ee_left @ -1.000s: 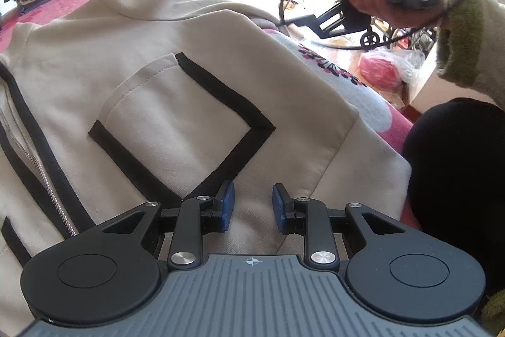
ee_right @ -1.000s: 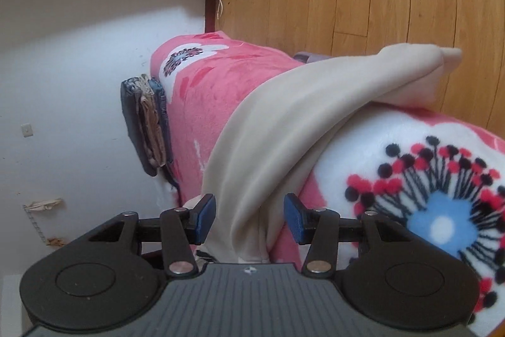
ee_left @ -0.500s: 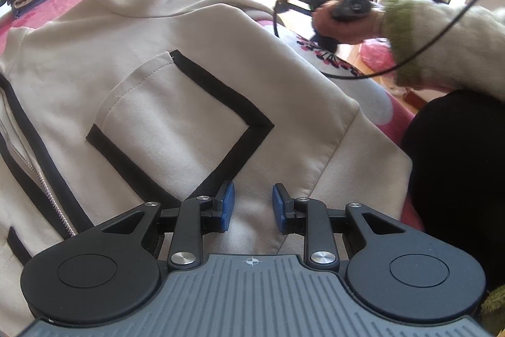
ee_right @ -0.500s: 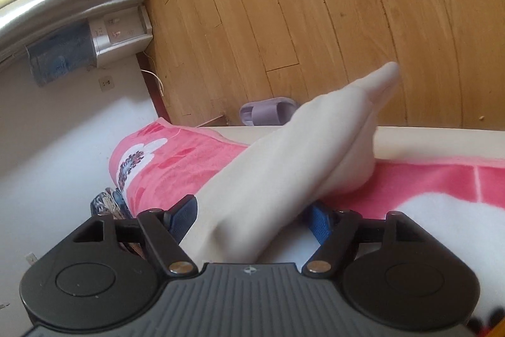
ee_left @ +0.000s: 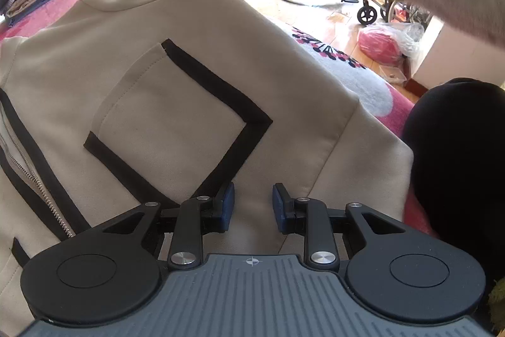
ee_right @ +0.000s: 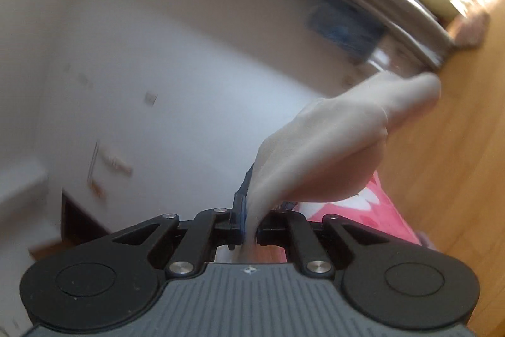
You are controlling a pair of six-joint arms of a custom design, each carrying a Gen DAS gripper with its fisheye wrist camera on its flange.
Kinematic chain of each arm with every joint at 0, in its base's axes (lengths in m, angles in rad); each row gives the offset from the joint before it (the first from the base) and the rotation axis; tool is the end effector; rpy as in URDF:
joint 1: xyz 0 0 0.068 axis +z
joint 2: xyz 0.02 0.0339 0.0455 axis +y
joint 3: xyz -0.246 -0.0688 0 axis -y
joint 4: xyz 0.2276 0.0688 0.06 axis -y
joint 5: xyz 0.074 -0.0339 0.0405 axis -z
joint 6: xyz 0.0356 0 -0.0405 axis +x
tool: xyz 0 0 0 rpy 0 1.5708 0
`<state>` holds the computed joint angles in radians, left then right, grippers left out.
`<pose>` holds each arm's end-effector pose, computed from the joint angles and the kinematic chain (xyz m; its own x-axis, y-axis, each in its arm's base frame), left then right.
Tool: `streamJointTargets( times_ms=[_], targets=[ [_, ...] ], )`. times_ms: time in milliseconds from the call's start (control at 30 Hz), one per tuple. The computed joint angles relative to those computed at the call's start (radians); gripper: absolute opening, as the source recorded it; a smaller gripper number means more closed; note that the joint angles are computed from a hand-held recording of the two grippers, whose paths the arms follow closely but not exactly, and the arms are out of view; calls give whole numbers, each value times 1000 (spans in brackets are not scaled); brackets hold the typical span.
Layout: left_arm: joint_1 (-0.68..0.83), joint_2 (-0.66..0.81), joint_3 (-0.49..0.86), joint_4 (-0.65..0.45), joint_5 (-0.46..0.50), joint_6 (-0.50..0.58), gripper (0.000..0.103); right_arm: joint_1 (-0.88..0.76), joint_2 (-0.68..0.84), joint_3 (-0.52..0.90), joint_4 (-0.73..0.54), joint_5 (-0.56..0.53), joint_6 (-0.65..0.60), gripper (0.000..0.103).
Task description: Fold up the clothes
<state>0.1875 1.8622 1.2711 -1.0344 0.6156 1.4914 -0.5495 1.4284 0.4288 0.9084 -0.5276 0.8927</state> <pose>0.3059 0.0371 0.1692 -0.2604 0.7790 -0.5704 0.9634 0.2487 -0.1002 0.2336 -0.1220 0.1884 -0.0303 0.8076 -0.5890 0.0753 0.5894 0.8043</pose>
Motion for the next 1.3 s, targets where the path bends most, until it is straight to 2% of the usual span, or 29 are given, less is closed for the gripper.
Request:
streamJointTargets(
  times_ms=[67, 133, 233, 367, 500, 567, 633, 700, 800, 867, 933, 1000, 1067, 1100, 1200, 1300],
  targets=[
    [-1, -2, 10, -12, -3, -2, 26, 45, -53, 119, -219, 9, -146, 7],
    [-3, -5, 27, -32, -7, -2, 26, 66, -47, 174, -308, 31, -176, 7],
    [5, 2, 91, -99, 28, 8, 26, 67, -46, 175, -339, 49, -178, 7],
    [-47, 38, 194, -152, 130, -55, 26, 22, -55, 122, -324, 19, -138, 7],
    [-174, 12, 104, 95, 221, -223, 26, -15, -75, 78, -304, -9, -105, 7],
    [-235, 20, 36, 242, 220, -303, 26, -25, -95, 62, -309, -13, -96, 7],
    [-294, 48, -22, 353, 139, -322, 26, -22, -132, 49, -341, -7, -101, 7],
    [-286, 44, -116, 489, 178, -299, 26, -18, -168, 46, -380, -4, -105, 7],
    [-274, 20, -95, 449, 183, -300, 26, -1, -216, 61, -462, 15, -137, 7],
    [-251, 5, -89, 455, 241, -375, 26, 13, -238, 75, -514, 36, -157, 7],
    [-257, 20, -56, 394, 239, -384, 26, 28, -246, 88, -549, 62, -159, 8],
    [-301, 39, -59, 348, 139, -349, 26, 50, -255, 93, -571, 96, -148, 8],
    [-286, -33, -173, 450, 157, -267, 26, 86, -274, 97, -592, 146, -131, 8],
    [-279, -56, -182, 445, 153, -256, 26, 115, -293, 103, -613, 186, -131, 8],
    [-184, -61, -101, 296, 197, -271, 27, 256, -358, 158, -711, 324, -202, 8],
    [-42, -29, 27, 115, 228, -287, 28, 536, -362, 279, -854, 518, -415, 8]
  ],
)
